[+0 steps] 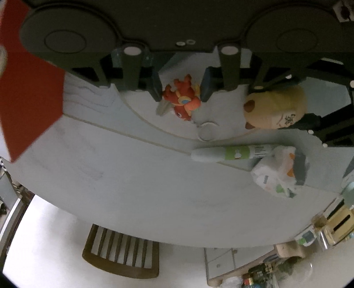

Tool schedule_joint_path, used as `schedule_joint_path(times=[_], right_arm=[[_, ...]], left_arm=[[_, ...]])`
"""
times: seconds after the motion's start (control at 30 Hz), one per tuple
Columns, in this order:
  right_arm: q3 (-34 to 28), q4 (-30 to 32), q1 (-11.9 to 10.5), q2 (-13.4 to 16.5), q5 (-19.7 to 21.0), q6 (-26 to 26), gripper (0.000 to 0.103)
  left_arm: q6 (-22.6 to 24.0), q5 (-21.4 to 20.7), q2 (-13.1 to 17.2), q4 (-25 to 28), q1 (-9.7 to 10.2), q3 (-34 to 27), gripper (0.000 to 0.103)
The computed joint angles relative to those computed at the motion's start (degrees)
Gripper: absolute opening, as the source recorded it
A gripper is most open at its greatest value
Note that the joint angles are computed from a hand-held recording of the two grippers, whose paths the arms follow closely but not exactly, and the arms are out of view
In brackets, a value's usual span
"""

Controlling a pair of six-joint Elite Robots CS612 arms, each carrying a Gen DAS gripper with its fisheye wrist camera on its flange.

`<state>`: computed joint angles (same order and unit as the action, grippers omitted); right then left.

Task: Organize objects
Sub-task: 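Grasp the yellow plush toy with the left tool while the right grasps the red keychain, then carry the plush toy with the left tool while the right carries the keychain to the box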

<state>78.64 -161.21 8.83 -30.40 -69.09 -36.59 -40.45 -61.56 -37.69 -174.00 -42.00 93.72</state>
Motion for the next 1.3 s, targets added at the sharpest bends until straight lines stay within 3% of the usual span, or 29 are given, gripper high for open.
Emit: schedule_joint_path(times=[0.3, 0.6, 0.93, 1.3], right_arm=[[6.77, -2.38, -1.43, -4.86, 0.95, 0.0, 0.036], [13.85, -6.76, -4.18, -10.08, 4.0, 0.63, 0.036], [18.54, -10.7, -7.39, -13.99, 7.39, 2.03, 0.036], [19.23, -12.71, -10.97, -15.23, 10.67, 2.17, 0.036]], left_arm=[[-5.06, -1.89, -2.65, -0.89, -1.22, 2.45, 0.05], [-6.4, -2.44, -5.32, -1.14, -2.83, 2.87, 0.05], [-4.04, -1.54, -5.78, -1.79, -4.72, 0.31, 0.05], [-0.55, 0.33, -4.01, -0.96, -5.69, -6.0, 0.05]])
